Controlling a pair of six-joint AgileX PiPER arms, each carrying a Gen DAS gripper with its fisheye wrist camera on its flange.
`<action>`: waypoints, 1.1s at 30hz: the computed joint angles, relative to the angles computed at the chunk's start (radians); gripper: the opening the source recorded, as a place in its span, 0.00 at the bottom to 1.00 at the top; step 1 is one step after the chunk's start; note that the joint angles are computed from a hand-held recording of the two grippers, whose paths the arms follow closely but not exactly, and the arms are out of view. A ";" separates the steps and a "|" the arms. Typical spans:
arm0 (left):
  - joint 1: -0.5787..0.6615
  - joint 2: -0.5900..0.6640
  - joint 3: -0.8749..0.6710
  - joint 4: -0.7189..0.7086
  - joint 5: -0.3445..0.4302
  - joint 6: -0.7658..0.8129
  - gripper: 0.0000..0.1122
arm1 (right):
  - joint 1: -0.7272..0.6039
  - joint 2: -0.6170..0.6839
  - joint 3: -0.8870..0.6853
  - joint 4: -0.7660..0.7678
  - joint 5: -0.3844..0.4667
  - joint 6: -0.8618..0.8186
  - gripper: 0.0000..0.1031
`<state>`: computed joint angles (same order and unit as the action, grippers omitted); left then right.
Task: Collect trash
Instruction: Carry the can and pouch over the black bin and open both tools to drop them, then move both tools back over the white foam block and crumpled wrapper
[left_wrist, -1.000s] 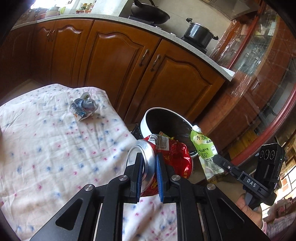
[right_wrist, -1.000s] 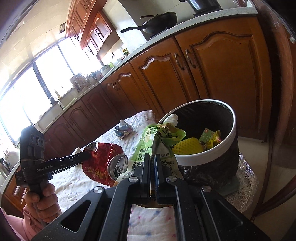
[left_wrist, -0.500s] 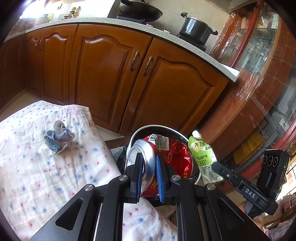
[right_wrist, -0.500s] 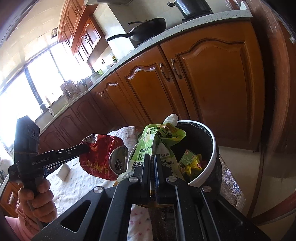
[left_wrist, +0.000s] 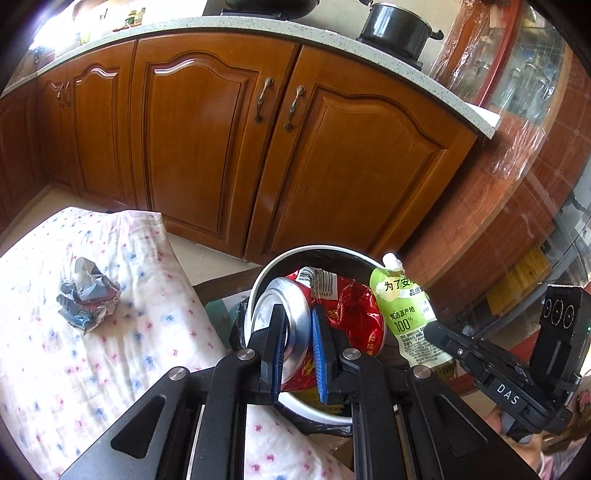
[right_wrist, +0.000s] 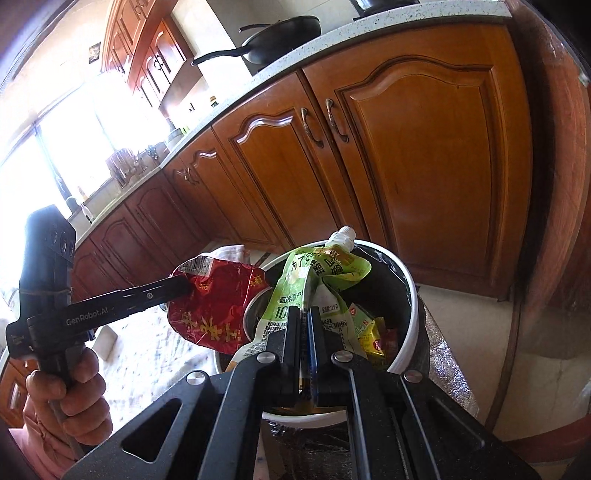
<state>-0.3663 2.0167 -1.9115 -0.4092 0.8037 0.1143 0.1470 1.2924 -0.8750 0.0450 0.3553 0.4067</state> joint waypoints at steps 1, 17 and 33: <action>-0.004 0.012 -0.016 0.008 0.006 -0.008 0.11 | 0.001 0.005 -0.005 -0.007 0.004 0.008 0.03; -0.065 0.150 -0.220 0.121 0.098 -0.109 0.30 | -0.078 0.083 -0.048 0.174 0.034 -0.164 0.18; 0.066 -0.233 0.453 -0.037 -0.164 0.064 0.51 | 0.127 -0.027 0.022 -0.135 -0.012 0.245 0.87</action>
